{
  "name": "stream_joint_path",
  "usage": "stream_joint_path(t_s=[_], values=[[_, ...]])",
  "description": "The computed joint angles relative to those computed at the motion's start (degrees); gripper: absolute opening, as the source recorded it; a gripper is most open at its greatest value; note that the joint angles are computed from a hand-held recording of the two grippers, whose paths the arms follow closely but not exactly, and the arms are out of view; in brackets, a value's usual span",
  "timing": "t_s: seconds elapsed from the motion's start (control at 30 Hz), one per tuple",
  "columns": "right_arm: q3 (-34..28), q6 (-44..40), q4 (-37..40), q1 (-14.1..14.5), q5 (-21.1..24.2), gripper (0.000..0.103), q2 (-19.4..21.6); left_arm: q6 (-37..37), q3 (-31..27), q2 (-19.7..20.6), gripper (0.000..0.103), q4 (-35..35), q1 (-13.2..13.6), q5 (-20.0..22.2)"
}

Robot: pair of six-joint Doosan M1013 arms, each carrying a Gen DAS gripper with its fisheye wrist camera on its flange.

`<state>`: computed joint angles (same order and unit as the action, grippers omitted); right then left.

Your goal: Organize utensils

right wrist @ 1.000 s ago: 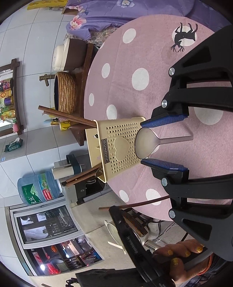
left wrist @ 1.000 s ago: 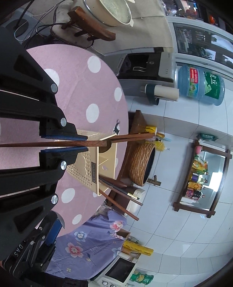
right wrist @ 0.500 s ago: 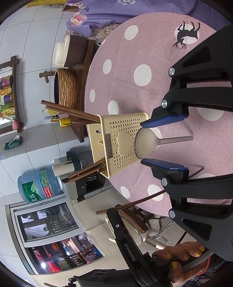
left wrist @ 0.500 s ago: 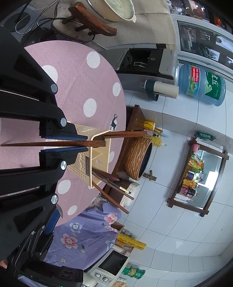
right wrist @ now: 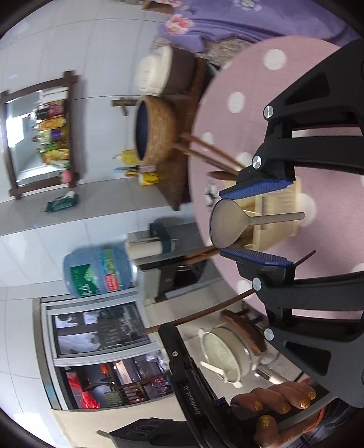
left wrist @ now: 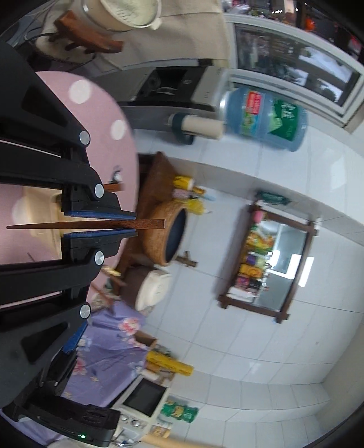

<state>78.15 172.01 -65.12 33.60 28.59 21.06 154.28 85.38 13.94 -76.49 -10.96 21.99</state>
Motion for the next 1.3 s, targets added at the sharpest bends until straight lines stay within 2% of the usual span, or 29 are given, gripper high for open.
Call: stream_joint_path(t_s=[0.23,0.37,0.4,0.53,0.73,0.97,1.03,1.07,1.17,1.23,1.3], values=[[-6.34,0.44,-3.37,-0.88,3.80,0.036,3.64,2.29,-4.44,2.72,0.008,-3.23,-2.57,-8.31],[-7.40,-0.77,-2.32,-1.23,5.16,0.036,5.69,9.81,-4.28,4.67,0.008,-9.45,-3.98,-12.53],[-7.52,-1.33,-1.34,-1.37,5.30,0.036,6.19,9.95,-4.22,5.19,0.008,-9.19,-4.32,-13.55],[-7.82,-3.51,1.67,-1.46,6.10,0.036,7.72,-5.76,-4.56,6.74,0.008,5.87,-4.25,-11.92],[-6.98,-4.57,3.92,-1.54,5.99,0.037,8.87,-10.58,-3.23,7.31,0.008,12.63,-4.52,-11.49],[-6.60,-5.45,3.82,-1.15,7.42,0.037,9.94,-20.56,-3.37,8.71,0.008,23.17,-4.33,-9.18],[-6.29,-5.38,4.22,-1.20,7.38,0.037,10.02,-19.67,-3.00,8.89,0.008,22.64,-4.37,-9.88],[-6.13,-5.15,4.23,-1.25,7.34,0.033,10.06,-18.06,-2.61,8.83,0.008,21.56,-4.48,-10.80],[-6.23,-6.15,5.48,-1.37,7.53,0.030,10.38,-18.67,-2.82,9.13,0.008,22.41,-4.14,-8.99],[-5.77,-4.51,4.04,-1.22,7.57,0.030,10.32,-18.00,-2.45,9.00,0.008,21.81,-4.17,-9.89],[-4.98,-2.32,2.08,-1.17,6.93,0.030,9.97,-12.82,-1.84,8.54,0.008,16.16,-3.84,-9.69]])
